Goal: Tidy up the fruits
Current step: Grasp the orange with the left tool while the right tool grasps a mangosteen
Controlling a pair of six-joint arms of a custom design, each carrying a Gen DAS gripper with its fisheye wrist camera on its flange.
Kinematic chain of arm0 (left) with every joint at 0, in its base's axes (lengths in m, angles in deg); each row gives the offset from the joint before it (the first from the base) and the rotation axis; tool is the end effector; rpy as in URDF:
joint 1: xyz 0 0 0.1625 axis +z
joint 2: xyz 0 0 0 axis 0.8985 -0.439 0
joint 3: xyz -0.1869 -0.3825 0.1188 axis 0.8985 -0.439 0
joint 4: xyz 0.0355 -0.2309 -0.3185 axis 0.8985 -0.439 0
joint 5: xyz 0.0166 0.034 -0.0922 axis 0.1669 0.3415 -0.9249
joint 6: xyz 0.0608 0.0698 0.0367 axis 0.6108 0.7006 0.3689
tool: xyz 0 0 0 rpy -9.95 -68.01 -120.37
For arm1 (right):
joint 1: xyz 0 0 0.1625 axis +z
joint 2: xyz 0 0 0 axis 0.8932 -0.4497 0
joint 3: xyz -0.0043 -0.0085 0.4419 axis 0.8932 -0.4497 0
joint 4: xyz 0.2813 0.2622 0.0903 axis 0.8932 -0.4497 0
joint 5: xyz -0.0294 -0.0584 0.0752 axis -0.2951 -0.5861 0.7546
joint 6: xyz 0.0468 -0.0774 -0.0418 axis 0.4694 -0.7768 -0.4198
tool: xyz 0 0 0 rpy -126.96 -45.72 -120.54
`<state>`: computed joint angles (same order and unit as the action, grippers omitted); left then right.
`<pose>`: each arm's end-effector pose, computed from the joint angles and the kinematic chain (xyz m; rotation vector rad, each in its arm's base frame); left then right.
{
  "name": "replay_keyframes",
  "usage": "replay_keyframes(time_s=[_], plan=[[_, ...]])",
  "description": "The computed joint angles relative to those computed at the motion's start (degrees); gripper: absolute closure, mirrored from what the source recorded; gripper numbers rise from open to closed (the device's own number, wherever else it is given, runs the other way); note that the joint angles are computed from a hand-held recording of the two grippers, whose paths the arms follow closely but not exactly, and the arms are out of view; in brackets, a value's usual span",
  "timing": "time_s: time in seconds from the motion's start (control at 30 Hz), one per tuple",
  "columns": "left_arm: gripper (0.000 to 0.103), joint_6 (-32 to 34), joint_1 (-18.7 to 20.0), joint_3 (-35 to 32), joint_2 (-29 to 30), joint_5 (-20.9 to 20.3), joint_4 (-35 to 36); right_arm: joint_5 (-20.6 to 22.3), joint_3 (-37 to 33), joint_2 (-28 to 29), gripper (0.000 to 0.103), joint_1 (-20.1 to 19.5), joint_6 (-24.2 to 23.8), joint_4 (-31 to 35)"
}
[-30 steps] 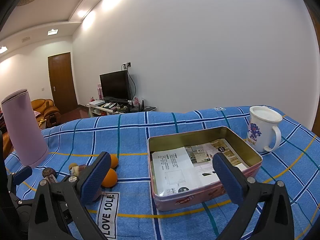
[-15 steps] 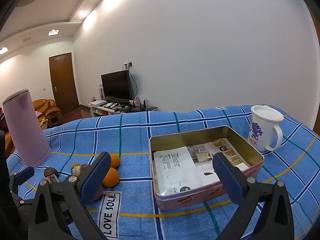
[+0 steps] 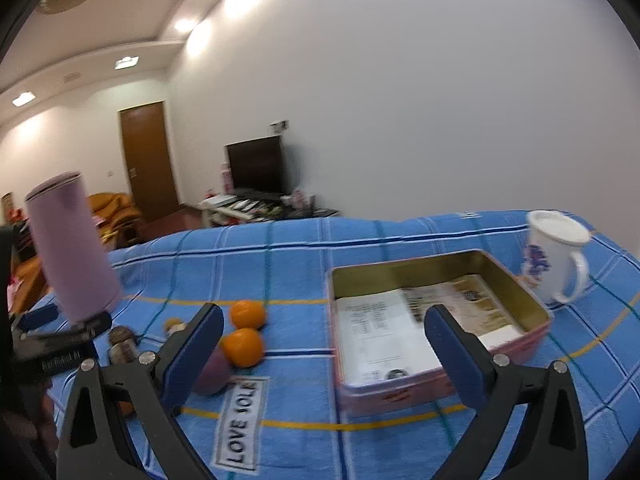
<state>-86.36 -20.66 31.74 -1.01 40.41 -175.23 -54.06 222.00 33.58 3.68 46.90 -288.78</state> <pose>-0.2469 -0.5269 -0.0791 0.6250 2.1923 -1.0418 -0.0270 -0.3871 0.2388 0.2123 -1.9310 1.4185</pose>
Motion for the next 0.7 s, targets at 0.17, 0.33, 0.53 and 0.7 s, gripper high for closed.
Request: replay_keyframes(time_s=[0.17, 0.33, 0.53, 0.7], plan=[[0.005, -2.01, 2.08, 3.65, -4.37, -8.53, 6.59, 1.72, -0.53, -3.48, 0.030, 0.30, -0.72, 16.22], [0.009, -1.86, 4.09, 5.20, -7.71, -21.39, 15.50, 4.42, -0.61, -4.72, 0.030, 0.18, -0.83, 23.03], [0.025, 0.61, 1.56, 4.11, -5.74, -18.23, 21.72, 6.94, -0.03, -6.03, 0.030, -0.19, -0.93, 29.60], [0.036, -1.21, 2.33, 3.08, -5.64, -18.60, 23.93, 8.82, -0.09, -7.49, 0.030, -0.21, -1.29, 36.05]])
